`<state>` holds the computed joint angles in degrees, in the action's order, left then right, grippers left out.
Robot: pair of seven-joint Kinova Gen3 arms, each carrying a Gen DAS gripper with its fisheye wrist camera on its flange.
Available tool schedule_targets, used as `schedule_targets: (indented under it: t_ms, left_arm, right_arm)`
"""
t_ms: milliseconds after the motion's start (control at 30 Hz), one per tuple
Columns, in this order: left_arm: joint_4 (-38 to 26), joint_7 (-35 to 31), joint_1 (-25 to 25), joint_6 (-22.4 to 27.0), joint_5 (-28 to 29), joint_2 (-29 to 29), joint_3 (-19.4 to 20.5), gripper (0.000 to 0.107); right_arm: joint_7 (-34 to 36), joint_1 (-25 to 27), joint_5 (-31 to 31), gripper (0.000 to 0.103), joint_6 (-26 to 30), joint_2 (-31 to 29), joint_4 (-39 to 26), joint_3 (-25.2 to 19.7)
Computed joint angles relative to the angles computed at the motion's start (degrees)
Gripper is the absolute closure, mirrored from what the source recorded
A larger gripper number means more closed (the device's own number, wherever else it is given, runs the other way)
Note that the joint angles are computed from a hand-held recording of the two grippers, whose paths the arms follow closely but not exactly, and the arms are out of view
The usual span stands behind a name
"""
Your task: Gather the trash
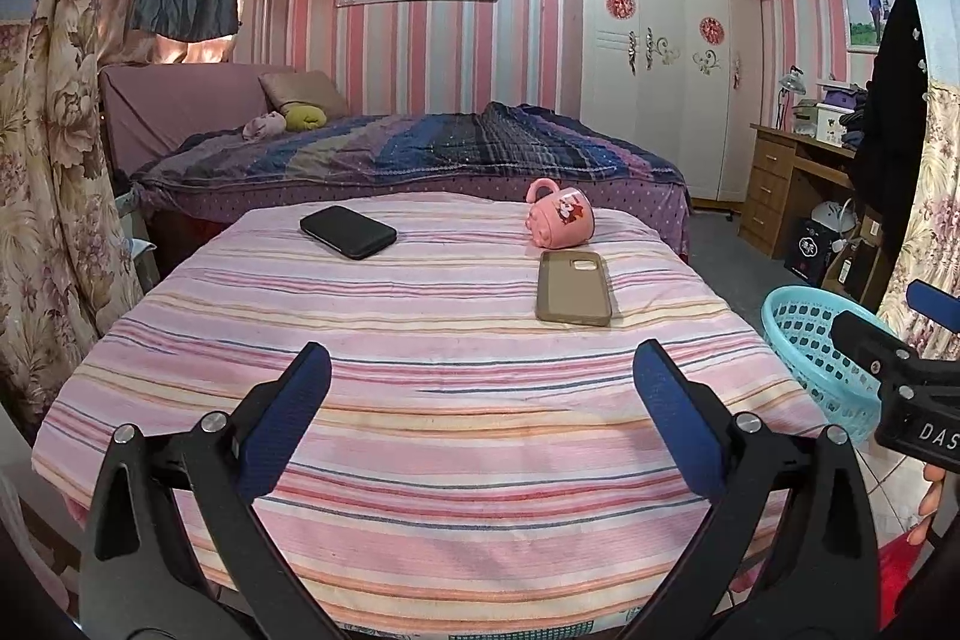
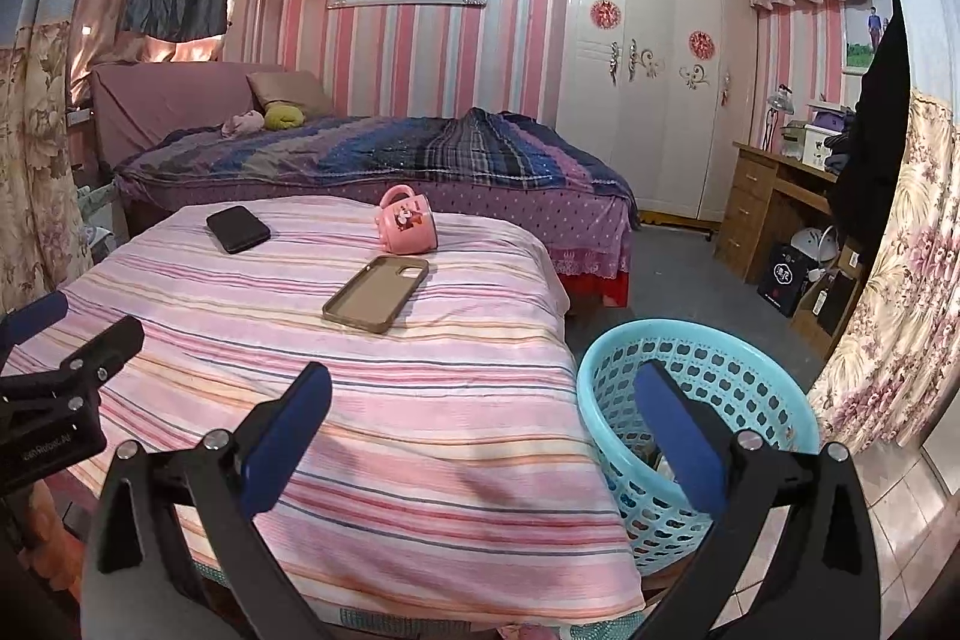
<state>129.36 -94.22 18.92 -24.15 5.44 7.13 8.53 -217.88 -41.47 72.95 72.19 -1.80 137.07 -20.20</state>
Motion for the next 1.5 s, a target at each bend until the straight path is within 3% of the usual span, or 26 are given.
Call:
schedule_targets:
  t_ms: [1000, 1500]
  left_arm:
    - [-0.32, 3.63, -1.23, 1.21, -3.32, -0.32, 0.3, 0.01]
    - [-1.11, 1.75, -0.67, 1.81, -0.67, 0.06, -0.26, 0.01]
  right_arm:
    - [-1.79, -0.57, 0.79, 0.004, 1.57, 0.93, 0.1, -0.09]
    - [-1.8, -0.77, 0.72, 0.004, 1.46, 0.82, 0.28, 0.12]
